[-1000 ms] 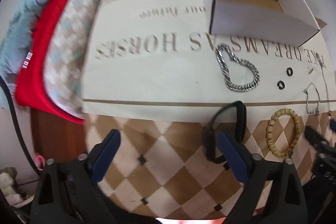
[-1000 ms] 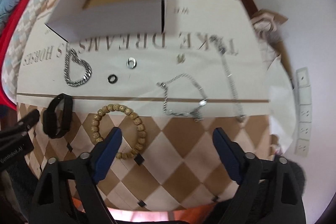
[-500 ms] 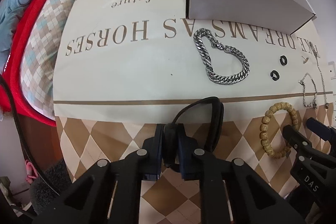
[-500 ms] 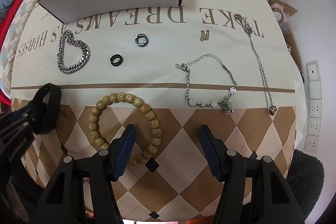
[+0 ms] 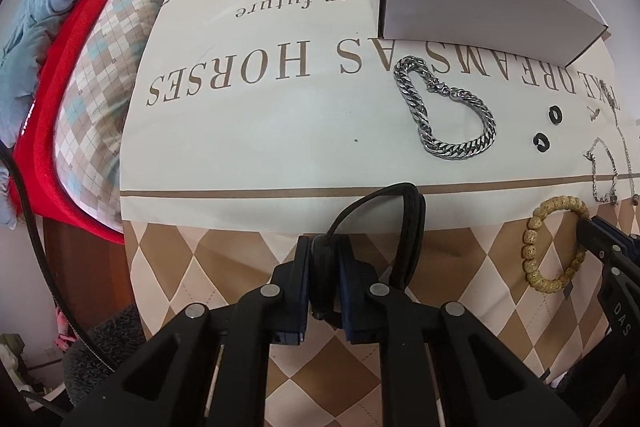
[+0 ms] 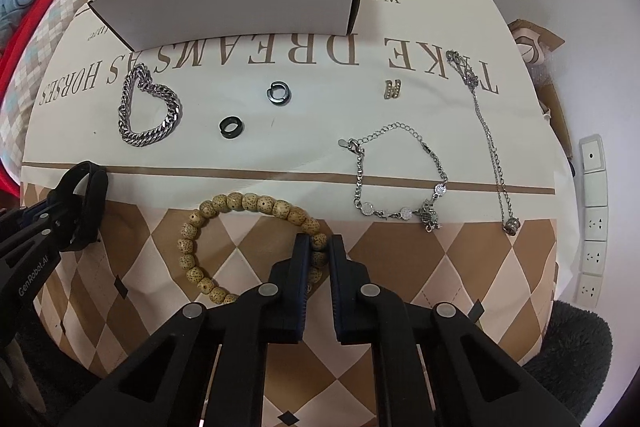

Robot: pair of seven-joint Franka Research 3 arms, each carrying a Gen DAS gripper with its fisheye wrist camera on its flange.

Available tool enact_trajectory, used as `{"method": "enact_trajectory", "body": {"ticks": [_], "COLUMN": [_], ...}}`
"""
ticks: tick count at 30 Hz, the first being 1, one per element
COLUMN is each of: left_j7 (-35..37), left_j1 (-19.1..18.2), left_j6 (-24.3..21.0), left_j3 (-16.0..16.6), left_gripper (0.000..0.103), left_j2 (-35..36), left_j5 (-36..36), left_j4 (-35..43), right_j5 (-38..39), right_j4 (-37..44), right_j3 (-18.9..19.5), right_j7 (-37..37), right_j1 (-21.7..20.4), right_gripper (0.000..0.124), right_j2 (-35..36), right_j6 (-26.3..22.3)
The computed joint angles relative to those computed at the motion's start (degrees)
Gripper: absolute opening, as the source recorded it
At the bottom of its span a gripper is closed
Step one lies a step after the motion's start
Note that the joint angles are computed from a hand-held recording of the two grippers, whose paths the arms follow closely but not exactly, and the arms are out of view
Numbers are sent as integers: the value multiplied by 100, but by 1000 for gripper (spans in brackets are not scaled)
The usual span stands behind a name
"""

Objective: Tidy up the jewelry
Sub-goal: 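Grasp the black watch band with the left gripper while the right gripper grasps the wooden bead bracelet, then carry the band and bead bracelet into the white box and open both grippers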

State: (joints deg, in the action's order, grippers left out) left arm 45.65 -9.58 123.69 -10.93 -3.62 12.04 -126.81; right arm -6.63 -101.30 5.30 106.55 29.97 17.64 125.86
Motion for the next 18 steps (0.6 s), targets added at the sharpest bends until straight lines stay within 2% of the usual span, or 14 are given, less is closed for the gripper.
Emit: {"method": "enact_trajectory", "body": {"ticks": [4,14,18], "left_j7": [-72,-313,-433], "left_j1": [-26,-65,-71], "left_j6": [5,-58,-49], "left_j3": [-26,-83,-113], "left_gripper": [9,9,9], "left_j2": [-97,-601,-703], "left_j5": [14,332,491], "left_j4": [-9,152,326], "right_j5": [267,980,1077], "right_j4": [-29,-555,-209], "right_j3": [18,113,130], "right_j7": [-110,-542,-737], "right_j1": [-111,-425,-471], "right_gripper": [10,10,10], "right_j2": [-17,-831,-761], "right_j6": [91,678,688]}}
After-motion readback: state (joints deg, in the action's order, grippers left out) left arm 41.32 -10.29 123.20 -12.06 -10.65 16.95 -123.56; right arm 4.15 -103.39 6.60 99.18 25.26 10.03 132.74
